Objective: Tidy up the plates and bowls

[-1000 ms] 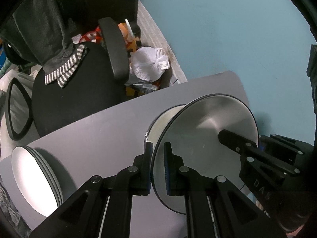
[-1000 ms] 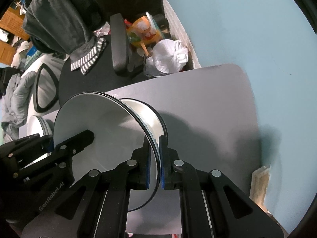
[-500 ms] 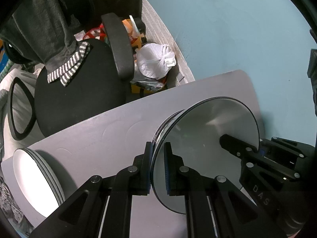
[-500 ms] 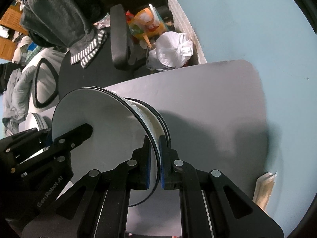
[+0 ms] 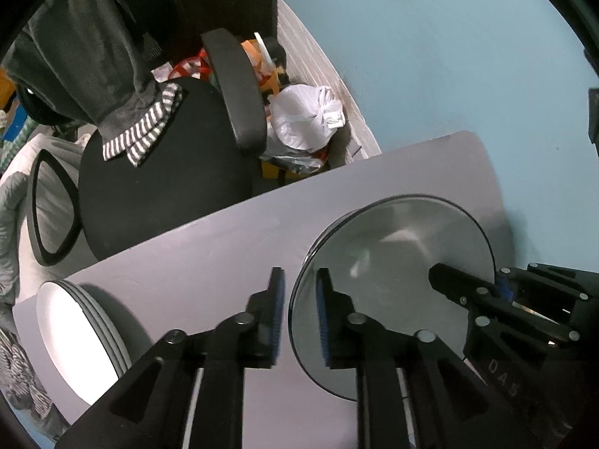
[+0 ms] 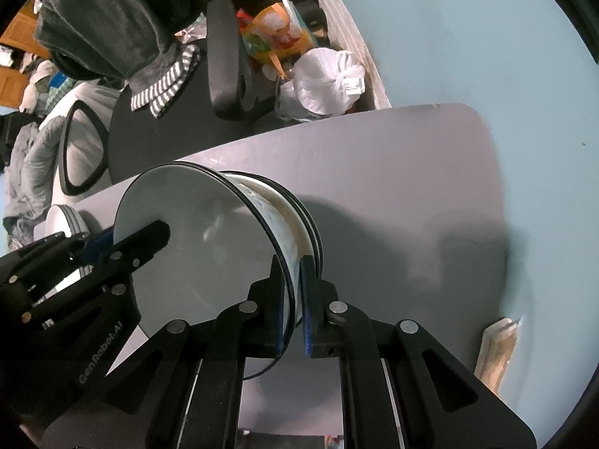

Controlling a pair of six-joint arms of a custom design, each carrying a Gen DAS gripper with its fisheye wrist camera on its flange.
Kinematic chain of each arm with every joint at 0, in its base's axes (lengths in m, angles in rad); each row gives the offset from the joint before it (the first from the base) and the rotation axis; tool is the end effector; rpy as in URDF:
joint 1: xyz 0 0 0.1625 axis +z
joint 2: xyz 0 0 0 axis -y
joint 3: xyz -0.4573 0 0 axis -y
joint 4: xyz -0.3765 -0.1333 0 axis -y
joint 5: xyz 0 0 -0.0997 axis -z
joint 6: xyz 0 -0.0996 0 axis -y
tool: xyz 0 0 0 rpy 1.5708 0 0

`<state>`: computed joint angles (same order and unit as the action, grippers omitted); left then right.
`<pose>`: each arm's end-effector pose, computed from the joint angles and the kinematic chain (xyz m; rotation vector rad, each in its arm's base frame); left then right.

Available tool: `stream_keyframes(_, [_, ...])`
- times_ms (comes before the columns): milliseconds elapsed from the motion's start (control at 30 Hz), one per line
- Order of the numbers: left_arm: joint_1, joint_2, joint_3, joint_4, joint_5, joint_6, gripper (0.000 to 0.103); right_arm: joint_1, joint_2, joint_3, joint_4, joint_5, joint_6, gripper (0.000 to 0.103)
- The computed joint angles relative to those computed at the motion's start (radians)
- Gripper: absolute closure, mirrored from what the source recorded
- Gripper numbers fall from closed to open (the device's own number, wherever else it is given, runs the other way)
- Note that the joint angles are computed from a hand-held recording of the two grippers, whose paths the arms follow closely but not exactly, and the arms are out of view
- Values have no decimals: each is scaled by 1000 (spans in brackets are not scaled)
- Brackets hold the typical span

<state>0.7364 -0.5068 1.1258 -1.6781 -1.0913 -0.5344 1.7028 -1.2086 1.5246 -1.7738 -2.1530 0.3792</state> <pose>-0.4354 -0.6366 0.0401 0.5219 2.4029 0.1181 0.1581 -0.5939 0.3792 -0.2715 -2.5362 0.0536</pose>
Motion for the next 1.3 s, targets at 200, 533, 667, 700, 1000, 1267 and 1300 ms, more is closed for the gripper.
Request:
stream_keyframes(200, [0, -17, 20, -27, 6, -13, 76, 11, 2, -5, 8, -6, 11, 85])
stream_keyframes(533, [-3, -39, 48, -59, -5, -12, 75, 43, 15, -32, 37, -93, 22, 65])
stream_keyframes(667, [-11, -62, 70, -84, -1, -16, 75, 65, 1, -19, 14, -126, 20, 64])
stream_keyframes(700, [-16, -70, 78, -94, 3, -16, 75, 69, -4, -15, 9, -131, 20, 63])
stream_keyframes(1000, [-50, -142, 145, -163, 9, -14, 70, 135, -47, 12, -63, -186, 19, 49])
stream_keyframes(1267, [-70, -197, 187, -193, 13, -14, 70, 182, -75, 29, -104, -208, 25, 43])
stream_keyframes(1300, [-72, -205, 193, -201, 13, -13, 70, 186, -78, 31, -108, -210, 26, 43])
